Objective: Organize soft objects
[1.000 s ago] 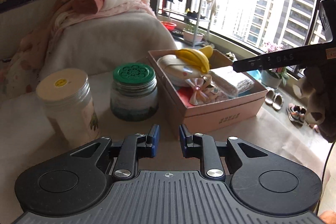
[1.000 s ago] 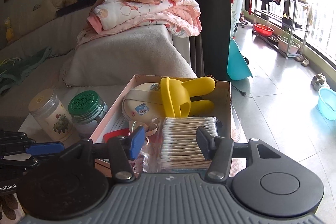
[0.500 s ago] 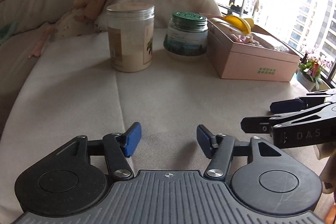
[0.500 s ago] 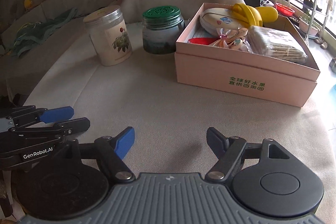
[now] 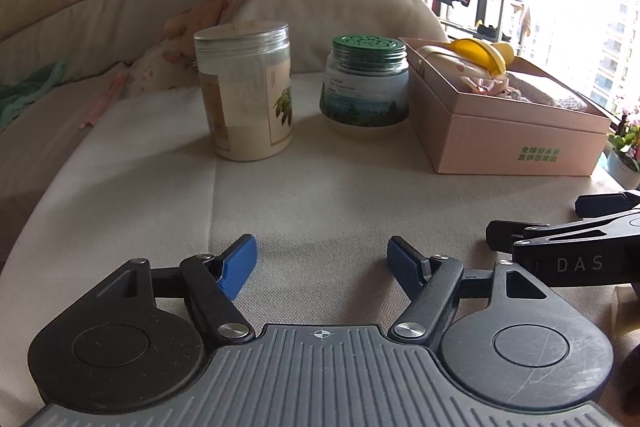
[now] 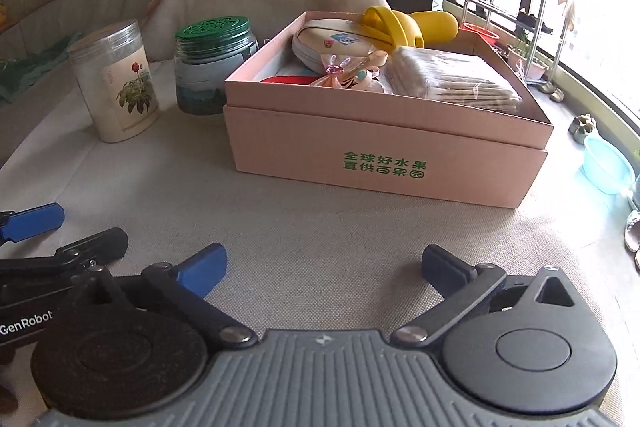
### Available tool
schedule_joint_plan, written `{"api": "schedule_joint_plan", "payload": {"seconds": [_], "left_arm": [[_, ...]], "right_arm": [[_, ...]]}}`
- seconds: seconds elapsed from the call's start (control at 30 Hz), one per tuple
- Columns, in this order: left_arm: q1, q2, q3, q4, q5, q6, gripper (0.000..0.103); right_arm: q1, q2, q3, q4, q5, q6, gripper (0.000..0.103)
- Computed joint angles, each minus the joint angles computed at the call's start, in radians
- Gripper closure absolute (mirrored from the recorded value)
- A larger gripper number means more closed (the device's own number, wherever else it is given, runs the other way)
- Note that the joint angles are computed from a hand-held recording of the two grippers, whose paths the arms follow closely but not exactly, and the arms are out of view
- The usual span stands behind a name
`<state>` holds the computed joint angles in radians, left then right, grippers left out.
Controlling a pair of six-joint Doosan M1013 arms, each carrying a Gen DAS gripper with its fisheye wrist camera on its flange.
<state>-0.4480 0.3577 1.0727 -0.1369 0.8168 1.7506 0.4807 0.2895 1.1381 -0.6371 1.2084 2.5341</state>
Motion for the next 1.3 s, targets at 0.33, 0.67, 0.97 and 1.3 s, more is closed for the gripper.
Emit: {"api": "schedule_joint_plan", "payload": {"seconds": [0.33, 0.67, 0.97, 1.3], "left_arm": [[-0.002, 0.002, -0.002, 0.006, 0.0, -0.002, 0.025], [-0.002, 0.002, -0.002, 0.007, 0.0, -0.002, 0.025], [-0.002, 0.002, -0.002, 0.006, 0.0, -0.002, 0.025], [-0.002, 0.002, -0.002, 0.006, 0.0, -0.002, 0.025]], "right_arm": [[0.014, -0.018, 0.044, -0.062, -0.047, 0.04, 0.0], [0.015, -0.016, 0.045, -0.071, -0.051, 0.048, 0.0], [0.015, -0.016, 0.044, -0.072, -0.05, 0.049, 0.0], [0.015, -0.016, 0.045, -0.072, -0.05, 0.05, 0.0]]}}
